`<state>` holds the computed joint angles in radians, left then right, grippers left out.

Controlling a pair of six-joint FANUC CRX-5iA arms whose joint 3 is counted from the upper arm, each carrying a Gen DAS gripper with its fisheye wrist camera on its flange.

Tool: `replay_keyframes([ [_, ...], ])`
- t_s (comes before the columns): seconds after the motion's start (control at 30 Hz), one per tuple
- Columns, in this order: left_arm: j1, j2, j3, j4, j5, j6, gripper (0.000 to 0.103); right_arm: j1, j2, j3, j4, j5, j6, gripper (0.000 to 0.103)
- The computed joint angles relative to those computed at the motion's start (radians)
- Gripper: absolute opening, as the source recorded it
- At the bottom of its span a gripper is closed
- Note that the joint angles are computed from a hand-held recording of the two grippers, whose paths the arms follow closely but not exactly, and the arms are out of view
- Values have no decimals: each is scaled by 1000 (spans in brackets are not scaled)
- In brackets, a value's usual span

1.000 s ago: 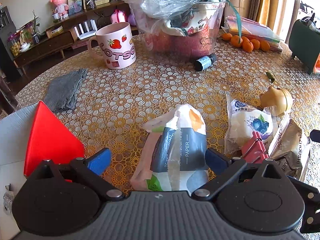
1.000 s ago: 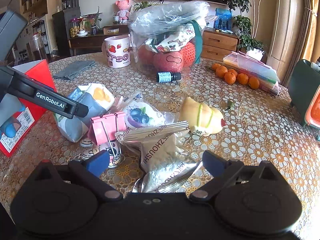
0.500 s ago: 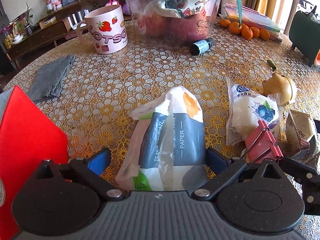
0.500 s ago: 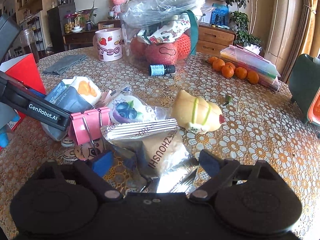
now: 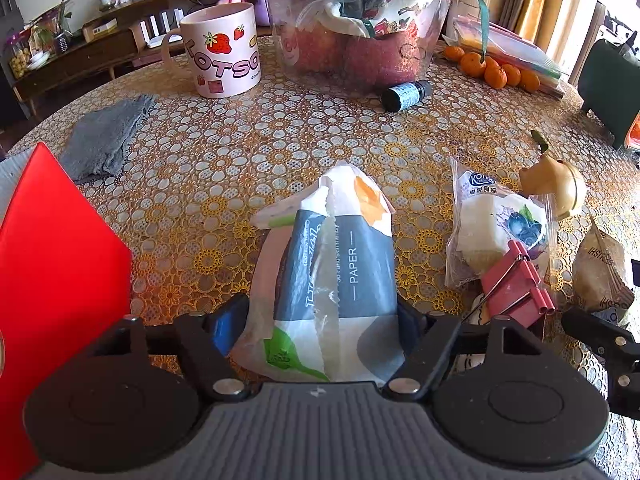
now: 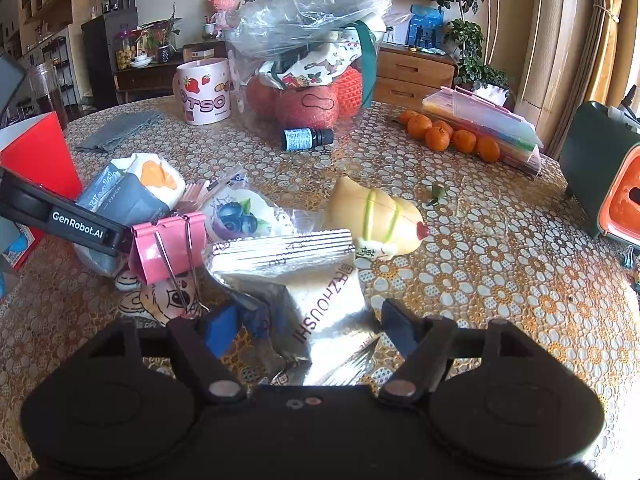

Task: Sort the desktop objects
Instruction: 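Grasp the white tissue pack with left tool while right tool grasps the silver snack bag, then carry the tissue pack and silver snack bag over the red box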

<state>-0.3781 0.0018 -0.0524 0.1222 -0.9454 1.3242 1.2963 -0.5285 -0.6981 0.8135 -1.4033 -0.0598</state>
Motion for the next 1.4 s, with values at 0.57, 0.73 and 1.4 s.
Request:
replay_keyframes([
  [0.57,17,-93,-69,48,13,-55,50,121,11,50,-16,-144,-58,54],
  [0.73,32,-132,-96,85,5,-89,48,166,14,69,-14,-193,-85,54],
  [1.4,119,-325,-169,221,-93,-261,47,278,114,235,9,-298,-98,54],
])
